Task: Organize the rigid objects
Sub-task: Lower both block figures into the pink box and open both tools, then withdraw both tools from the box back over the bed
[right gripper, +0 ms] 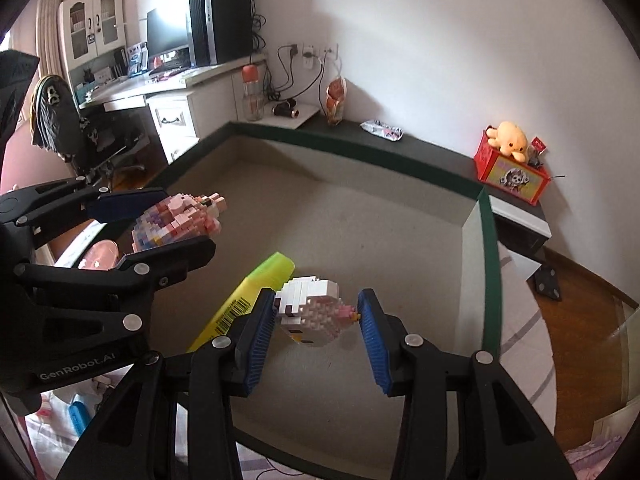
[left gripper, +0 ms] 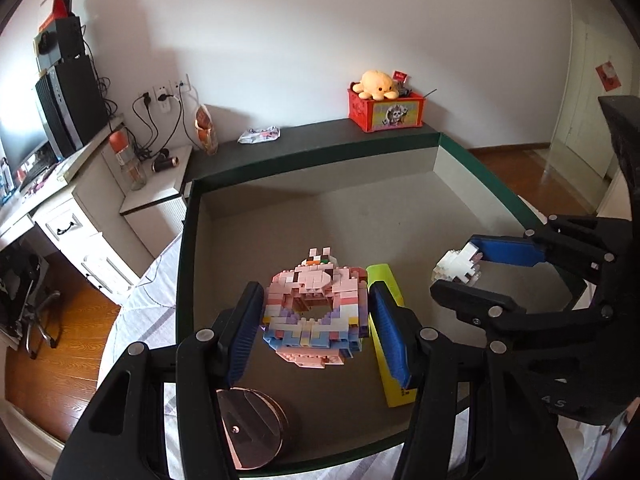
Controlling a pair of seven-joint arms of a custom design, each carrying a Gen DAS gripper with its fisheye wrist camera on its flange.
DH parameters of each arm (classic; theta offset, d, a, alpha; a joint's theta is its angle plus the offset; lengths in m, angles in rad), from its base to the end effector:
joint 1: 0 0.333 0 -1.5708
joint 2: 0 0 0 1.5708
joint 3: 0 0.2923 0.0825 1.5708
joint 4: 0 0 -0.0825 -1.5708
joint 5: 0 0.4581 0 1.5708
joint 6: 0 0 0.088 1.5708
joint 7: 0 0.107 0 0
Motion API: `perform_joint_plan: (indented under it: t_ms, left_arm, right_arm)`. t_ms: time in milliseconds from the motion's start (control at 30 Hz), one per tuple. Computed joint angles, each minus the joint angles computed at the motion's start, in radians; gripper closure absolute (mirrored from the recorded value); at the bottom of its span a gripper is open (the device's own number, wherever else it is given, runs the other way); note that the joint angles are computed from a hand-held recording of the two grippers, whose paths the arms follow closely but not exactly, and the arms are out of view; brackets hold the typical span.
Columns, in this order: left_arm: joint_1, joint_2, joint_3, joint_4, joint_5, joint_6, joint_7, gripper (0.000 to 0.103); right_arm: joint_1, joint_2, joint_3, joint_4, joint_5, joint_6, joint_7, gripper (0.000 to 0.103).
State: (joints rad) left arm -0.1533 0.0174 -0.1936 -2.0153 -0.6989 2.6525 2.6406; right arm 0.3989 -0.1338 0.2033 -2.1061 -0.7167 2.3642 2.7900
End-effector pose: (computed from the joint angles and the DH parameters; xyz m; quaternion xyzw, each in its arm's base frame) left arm 0.6318 -0.2092 0.4519 -0.3074 0.8733 -0.3428 0.1594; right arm 0.5145 0.3468 0.4666 -0.5971 0.7214 -0.2776 0.2145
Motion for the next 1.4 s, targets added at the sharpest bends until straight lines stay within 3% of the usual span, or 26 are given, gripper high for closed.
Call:
perform_joint_plan:
  t_ms: [267,333,400,500,633,767,833,900,967,1200,1400]
  left_arm:
    - [-0.005,-0.021,0.002,-0.019,-0.017,0.042,0.007,0.046]
    - [-0.008,-0.038,0.004,-0.037,-0.037,0.063,0.029,0.037]
    - [-0.013,-0.061,0.012,-0.054,-0.063,0.068,0.051,0.019]
    - [-0.026,-0.111,0.035,-0.088,-0.150,0.063,0.119,0.005]
    - [-0.052,-0.196,0.077,-0.157,-0.262,0.090,0.195,0.000]
    - [-0.077,-0.304,0.141,-0.238,-0.368,0.096,0.246,0.000]
    - [-0.091,-0.370,0.178,-0.289,-0.418,0.098,0.285,0.000]
    - [-0.106,-0.436,0.215,-0.341,-0.464,0.106,0.331,0.000]
    - [-0.114,-0.509,0.248,-0.399,-0.491,0.112,0.362,0.000]
    - [-0.134,-0.742,0.341,-0.587,-0.499,0.154,0.380,0.000]
    - [-0.131,-0.915,0.407,-0.726,-0.395,0.121,0.325,0.000]
  right_arm:
    - [0.003,0.002,-0.002,-0.013,0.024,0.006,0.009,0.059]
    - [0.004,-0.007,0.002,-0.020,0.020,0.003,0.026,0.058]
    - [0.006,-0.016,0.009,-0.023,0.007,-0.011,0.043,0.054]
    - [0.008,-0.042,0.022,-0.034,-0.016,-0.020,0.078,0.040]
    - [0.017,-0.076,0.051,-0.037,-0.055,-0.066,0.120,0.022]
    - [0.025,-0.144,0.090,-0.066,-0.104,-0.123,0.205,0.018]
    - [0.031,-0.180,0.118,-0.080,-0.127,-0.163,0.251,0.012]
    - [0.040,-0.209,0.152,-0.090,-0.151,-0.210,0.296,0.000]
    - [0.053,-0.223,0.193,-0.082,-0.177,-0.295,0.326,0.000]
    - [0.129,-0.256,0.284,-0.085,-0.219,-0.457,0.472,0.000]
    - [0.202,-0.163,0.381,0.008,-0.330,-0.737,0.544,0.000]
